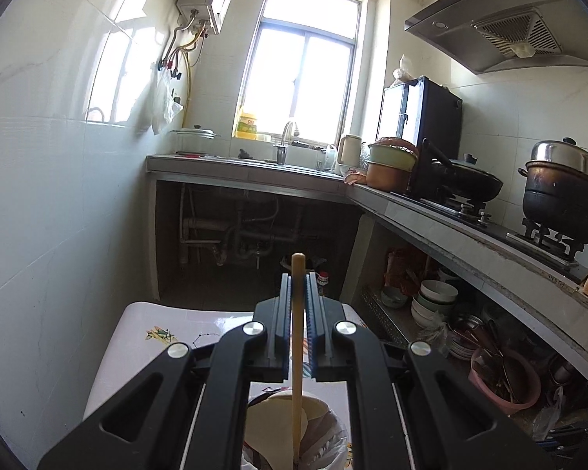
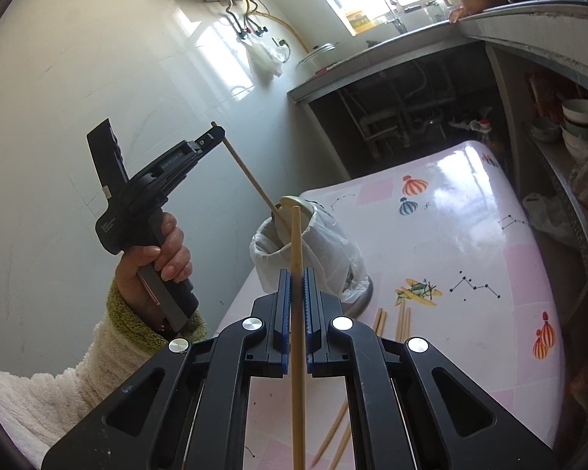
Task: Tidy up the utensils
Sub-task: 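Lower the chopstick into the holder and open the left tool, then carry the held chopstick into the holder with the right tool, open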
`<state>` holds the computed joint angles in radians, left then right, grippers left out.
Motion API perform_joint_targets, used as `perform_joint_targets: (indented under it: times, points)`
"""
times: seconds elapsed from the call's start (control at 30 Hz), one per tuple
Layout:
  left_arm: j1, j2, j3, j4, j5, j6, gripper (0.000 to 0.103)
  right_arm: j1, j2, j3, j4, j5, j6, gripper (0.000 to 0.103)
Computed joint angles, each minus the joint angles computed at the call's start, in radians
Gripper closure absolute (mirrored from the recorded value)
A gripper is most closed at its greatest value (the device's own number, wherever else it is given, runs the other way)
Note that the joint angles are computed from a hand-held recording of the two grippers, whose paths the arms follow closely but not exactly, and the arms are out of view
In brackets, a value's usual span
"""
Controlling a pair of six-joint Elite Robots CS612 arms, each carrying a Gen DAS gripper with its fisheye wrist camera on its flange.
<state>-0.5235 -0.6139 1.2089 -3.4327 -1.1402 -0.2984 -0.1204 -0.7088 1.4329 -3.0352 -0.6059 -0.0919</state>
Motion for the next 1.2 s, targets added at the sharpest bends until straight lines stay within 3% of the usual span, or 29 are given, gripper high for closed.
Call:
perform_joint_targets:
  times: [0.2,0.43,0.77,1.0,1.2]
  points:
    - [0.011,0.008,0.010,0.028,-0.069,-0.033,0.097,0.002,0.008,-0.016,0.035,0.007,-0.011,0.099]
    - [0.018,0.013,0.008,0.147,-0.114,-0.040,0.097,0.007,0.001,-0.015,0.065,-0.010,-0.035,0.099]
    - [0.017,-0.017,0.076,0.155,-0.086,-0.072,0.094,0.023,-0.027,0.001,0.072,-0.082,-0.087,0.099]
    - [0.019,-0.063,0.169,0.080,-0.065,-0.113,0.062,0.045,-0.022,-0.044,0.047,-0.112,-0.093,0.099]
    - [0.007,-0.108,0.263,0.043,0.003,-0.141,0.040,0.063,0.030,-0.160,-0.084,-0.081,0.017,0.099]
